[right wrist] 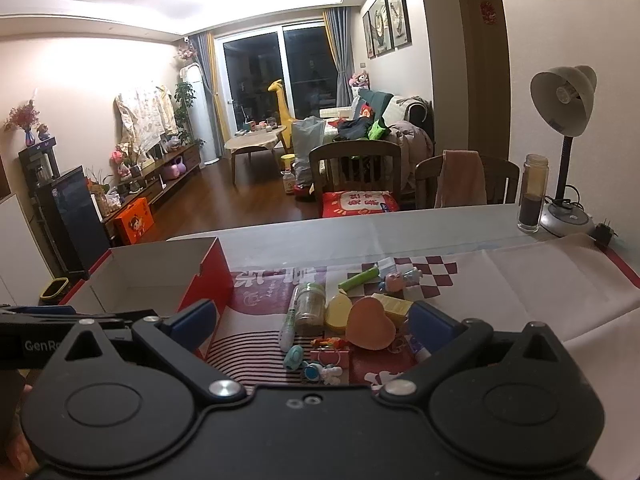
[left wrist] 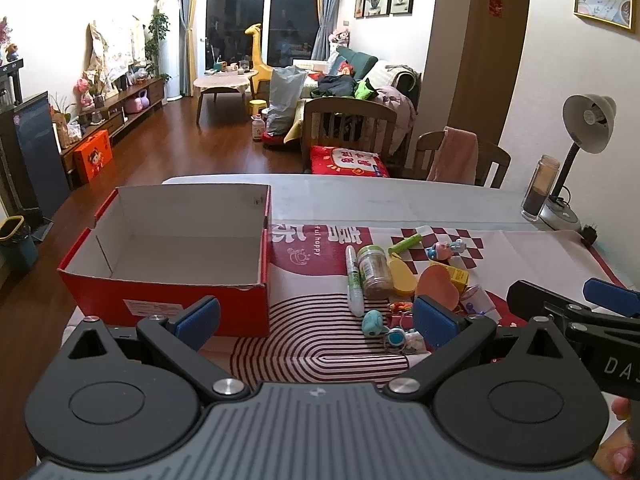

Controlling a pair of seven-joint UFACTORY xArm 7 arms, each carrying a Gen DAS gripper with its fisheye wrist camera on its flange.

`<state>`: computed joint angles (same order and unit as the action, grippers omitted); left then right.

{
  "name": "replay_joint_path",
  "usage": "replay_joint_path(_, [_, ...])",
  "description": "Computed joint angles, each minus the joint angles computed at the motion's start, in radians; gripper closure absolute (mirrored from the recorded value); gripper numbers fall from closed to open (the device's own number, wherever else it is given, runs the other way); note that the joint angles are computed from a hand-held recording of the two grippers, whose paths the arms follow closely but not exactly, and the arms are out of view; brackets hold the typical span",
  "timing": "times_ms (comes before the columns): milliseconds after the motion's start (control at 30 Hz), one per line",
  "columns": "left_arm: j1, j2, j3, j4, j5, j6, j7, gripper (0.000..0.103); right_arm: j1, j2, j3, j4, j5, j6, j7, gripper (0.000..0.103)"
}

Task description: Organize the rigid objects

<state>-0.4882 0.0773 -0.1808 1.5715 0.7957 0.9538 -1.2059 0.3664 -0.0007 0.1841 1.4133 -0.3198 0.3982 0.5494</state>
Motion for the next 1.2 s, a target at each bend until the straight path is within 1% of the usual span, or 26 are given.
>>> replay_joint_path(133, [-0.003, 0.028, 0.005, 0.024, -0.003, -0.011, -0.006, 0.0, 0.001, 0.0, 0.0, 0.0, 0.004, 0.001, -0.006, 0.001])
replay_joint_path(267, [-0.016, 0.059, 0.017, 0.055, 0.005, -0.013, -0.022, 0.0, -0.009, 0.0, -0.009, -0.01, 0.087, -0.018, -0.102, 0.001])
replay_joint_path(433, [-0.036, 0.095, 0.038, 0.096, 0.0, -0.011, -0.011, 0.0, -0.021, 0.019, -0.017, -0.005, 0.136, -0.039, -0.163, 0.002])
replay_joint_path(633, [-0.061, 0.177, 0.069, 0.187, -0.016, -0.023, 0.022, 0.0, -0.042, 0.052, -0.034, 0.013, 0.193, -0.063, -0.235, 0.003])
replay_joint_path(700, [-0.07, 0.216, 0.086, 0.222, -0.018, -0.034, 0.032, 0.0, -0.057, 0.074, -0.035, 0.025, 0.253, -0.065, -0.305, 0.003])
replay_joint_path(767, [-0.08, 0.25, 0.104, 0.252, -0.029, -0.037, 0.044, 0.0, -0.063, 0.093, -0.046, 0.028, 0.242, -0.072, -0.326, 0.006])
replay_joint_path(833, [-0.09, 0.297, 0.121, 0.294, -0.041, -0.04, 0.062, 0.0, -0.075, 0.117, -0.05, 0.033, 0.261, -0.077, -0.372, 0.006])
replay_joint_path(967, [-0.107, 0.386, 0.155, 0.377, -0.083, -0.05, 0.102, 0.0, -0.115, 0.172, -0.035, 0.054, 0.36, -0.053, -0.534, 0.006])
replay_joint_path(1067, [-0.121, 0.46, 0.181, 0.453, -0.116, -0.042, 0.137, 0.0, -0.134, 0.211, -0.03, 0.077, 0.406, -0.025, -0.627, 0.007])
replay_joint_path(1133, [-0.124, 0.509, 0.195, 0.499, -0.148, -0.046, 0.16, 0.0, -0.142, 0.242, -0.029, 0.1, 0.424, -0.004, -0.674, 0.011])
replay_joint_path(1200, [-0.125, 0.566, 0.2, 0.561, -0.197, -0.032, 0.198, 0.0, -0.142, 0.263, -0.035, 0.113, 0.422, 0.014, -0.701, 0.017])
